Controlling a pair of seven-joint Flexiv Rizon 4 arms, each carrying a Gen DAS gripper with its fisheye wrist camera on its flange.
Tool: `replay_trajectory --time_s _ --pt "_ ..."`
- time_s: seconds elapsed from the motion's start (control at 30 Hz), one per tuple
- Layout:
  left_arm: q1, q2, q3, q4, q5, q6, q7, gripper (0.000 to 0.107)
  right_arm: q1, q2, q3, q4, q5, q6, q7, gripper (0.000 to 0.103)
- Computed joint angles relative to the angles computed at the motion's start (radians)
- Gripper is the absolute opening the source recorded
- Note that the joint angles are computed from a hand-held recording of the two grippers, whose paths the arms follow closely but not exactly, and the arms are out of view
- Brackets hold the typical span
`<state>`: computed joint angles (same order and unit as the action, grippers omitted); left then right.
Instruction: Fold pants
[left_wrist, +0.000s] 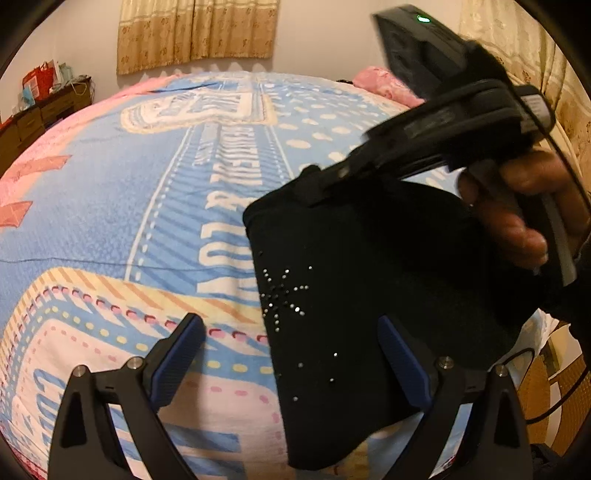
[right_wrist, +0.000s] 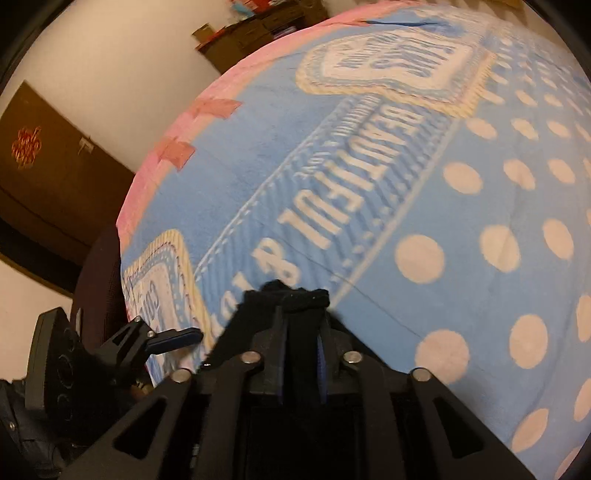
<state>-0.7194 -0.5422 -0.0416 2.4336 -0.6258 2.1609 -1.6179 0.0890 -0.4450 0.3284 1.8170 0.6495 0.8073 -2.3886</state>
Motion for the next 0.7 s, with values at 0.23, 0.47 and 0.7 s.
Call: replay_trajectory --time_s 0.23,0.47,0.7 --pt "-0.068 0.005 0.025 0.001 -0.089 0.021 0.044 0.098 -0.187 0.217 -0.058 0.114 0.227 -0.043 -0.163 0.045" --pt "-0.093 -0.006 -0.008 0.011 -0.169 0.166 0.098 0.097 -0.303 0.447 -0.212 0.345 0.562 0.044 -0.458 0.048" --pt "-0.095 -0.02 -0.054 -0.001 -0.176 0.194 0.182 0.097 -0.177 0.476 -0.207 0.457 0.576 0.116 -0.481 0.048"
